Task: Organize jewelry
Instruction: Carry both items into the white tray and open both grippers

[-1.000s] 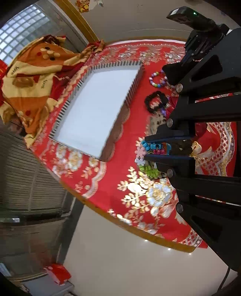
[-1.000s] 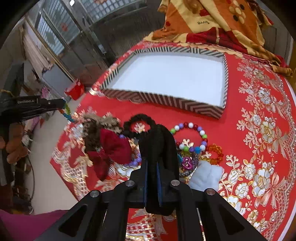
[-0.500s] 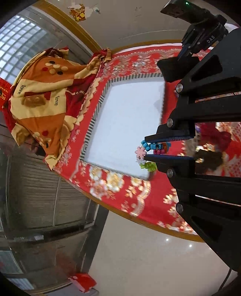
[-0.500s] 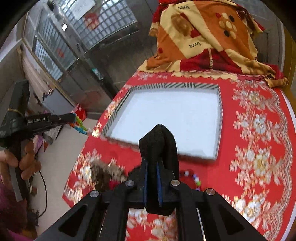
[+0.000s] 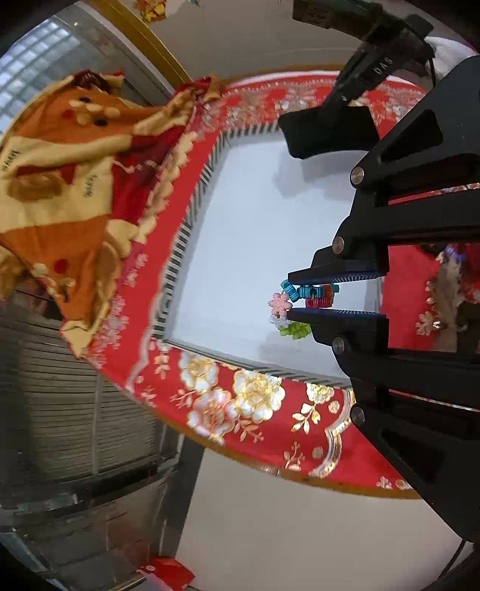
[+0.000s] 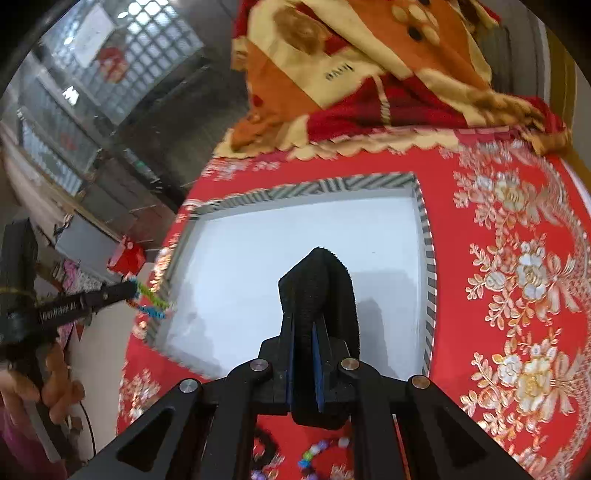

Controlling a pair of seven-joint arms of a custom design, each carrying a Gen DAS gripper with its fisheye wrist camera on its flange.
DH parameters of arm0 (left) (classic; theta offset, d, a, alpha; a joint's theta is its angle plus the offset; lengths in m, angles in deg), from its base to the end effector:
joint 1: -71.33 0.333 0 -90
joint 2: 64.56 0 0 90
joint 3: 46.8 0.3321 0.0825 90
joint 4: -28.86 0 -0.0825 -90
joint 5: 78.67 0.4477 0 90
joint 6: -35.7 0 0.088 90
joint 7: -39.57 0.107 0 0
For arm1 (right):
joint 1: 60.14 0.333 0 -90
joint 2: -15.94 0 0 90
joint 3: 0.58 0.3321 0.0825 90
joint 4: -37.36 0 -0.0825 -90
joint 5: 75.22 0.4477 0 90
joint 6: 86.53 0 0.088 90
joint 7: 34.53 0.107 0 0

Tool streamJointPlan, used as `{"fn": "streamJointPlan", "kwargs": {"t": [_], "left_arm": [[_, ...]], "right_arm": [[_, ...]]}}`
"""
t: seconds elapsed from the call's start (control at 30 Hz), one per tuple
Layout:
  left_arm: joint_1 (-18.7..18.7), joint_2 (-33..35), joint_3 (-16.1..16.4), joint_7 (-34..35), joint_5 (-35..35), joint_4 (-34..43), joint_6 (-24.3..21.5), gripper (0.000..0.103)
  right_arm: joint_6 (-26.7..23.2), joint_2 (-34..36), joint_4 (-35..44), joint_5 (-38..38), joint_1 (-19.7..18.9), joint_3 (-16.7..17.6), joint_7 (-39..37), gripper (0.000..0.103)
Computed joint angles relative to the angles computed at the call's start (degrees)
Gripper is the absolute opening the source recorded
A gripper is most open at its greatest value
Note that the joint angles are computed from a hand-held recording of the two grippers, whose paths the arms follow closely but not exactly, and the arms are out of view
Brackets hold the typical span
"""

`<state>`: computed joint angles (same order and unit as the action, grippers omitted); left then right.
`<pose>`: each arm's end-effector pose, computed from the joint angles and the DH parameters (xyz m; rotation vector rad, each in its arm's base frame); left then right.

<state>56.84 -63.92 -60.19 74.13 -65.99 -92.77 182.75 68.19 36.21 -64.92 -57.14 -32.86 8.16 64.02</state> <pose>0.5583 -0.2989 0.4345 -2.3499 1.6932 -0.6205 0.6144 0.4207 0.4017 -1.9644 1.5942 0.0331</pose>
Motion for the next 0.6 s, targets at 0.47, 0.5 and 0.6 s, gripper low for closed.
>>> {"fn": "streamJointPlan", "kwargs": {"t": [0.47,0.5,0.6], "left_arm": [[0.1,5.9,0.4,1.4,-0.2,1.2,-4.0,0.011],[0.0,6.0,0.4,1.0,0.3,1.2,-4.2,0.011],[-0.2,6.0,0.3,0.7,0.7,1.2,-4.6,0.013]], "right_arm": [[-3.2,4.5,2.1,-2.5,-0.6,-1.9,4.7,0.011],[-3.3,4.4,2.0,-3.3,-0.3,-2.2,5.0,0.017],[-3.0,3.9,1.7,-4.9,0.2,-2.5,5.4,0.041]]}}
